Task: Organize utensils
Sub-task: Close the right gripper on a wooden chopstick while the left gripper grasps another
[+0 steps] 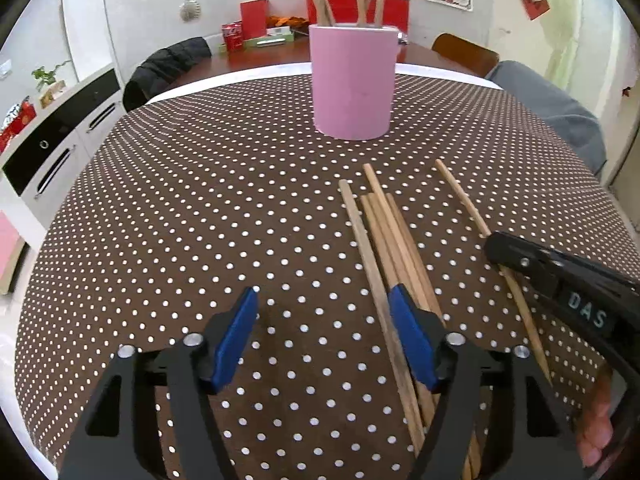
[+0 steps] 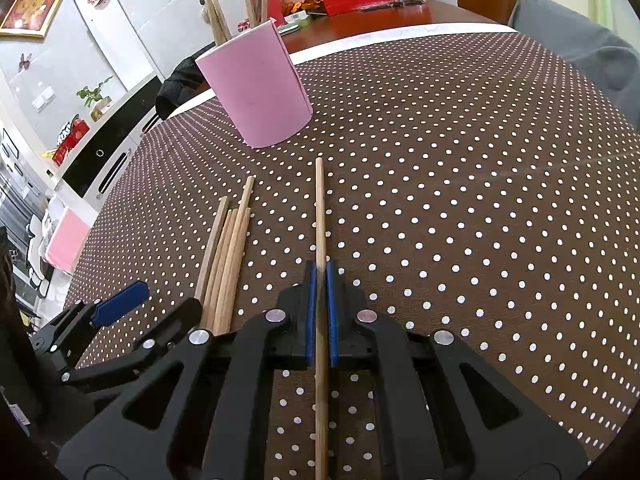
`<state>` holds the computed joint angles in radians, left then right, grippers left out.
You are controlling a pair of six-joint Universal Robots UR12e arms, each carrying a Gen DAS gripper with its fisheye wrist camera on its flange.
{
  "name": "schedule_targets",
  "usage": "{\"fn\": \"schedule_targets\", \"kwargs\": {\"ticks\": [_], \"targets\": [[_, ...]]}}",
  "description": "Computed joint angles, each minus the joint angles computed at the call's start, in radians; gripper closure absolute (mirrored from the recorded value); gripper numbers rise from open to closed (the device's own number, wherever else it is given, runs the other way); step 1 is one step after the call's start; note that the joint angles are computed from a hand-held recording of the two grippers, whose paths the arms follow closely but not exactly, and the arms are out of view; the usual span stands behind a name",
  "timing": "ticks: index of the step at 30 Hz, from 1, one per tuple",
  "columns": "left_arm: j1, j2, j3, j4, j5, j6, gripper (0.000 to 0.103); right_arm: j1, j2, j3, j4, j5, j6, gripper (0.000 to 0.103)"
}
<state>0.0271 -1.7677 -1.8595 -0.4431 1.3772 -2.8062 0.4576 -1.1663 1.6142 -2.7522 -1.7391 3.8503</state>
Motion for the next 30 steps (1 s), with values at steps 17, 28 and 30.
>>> {"fn": "schedule_targets", "kwargs": {"ticks": [17, 28, 30], "targets": [[-0.02, -0.015, 0.038, -0.067, 0.064, -0.046, 0.027, -0.009, -0.008, 0.013, -0.014, 0.019, 0.0, 0.097], [0.064, 0.002, 0.004, -0.049, -0.137, 0.01, 0.097, 0.004, 0.004, -0.012, 0.016, -0.009, -0.009, 0.098], [0.067, 0.0, 0.005, -0.046, -0.147, 0.009, 0.097, 0.008, 0.007, -0.018, 0.024, -0.025, -0.009, 0.098]]}}
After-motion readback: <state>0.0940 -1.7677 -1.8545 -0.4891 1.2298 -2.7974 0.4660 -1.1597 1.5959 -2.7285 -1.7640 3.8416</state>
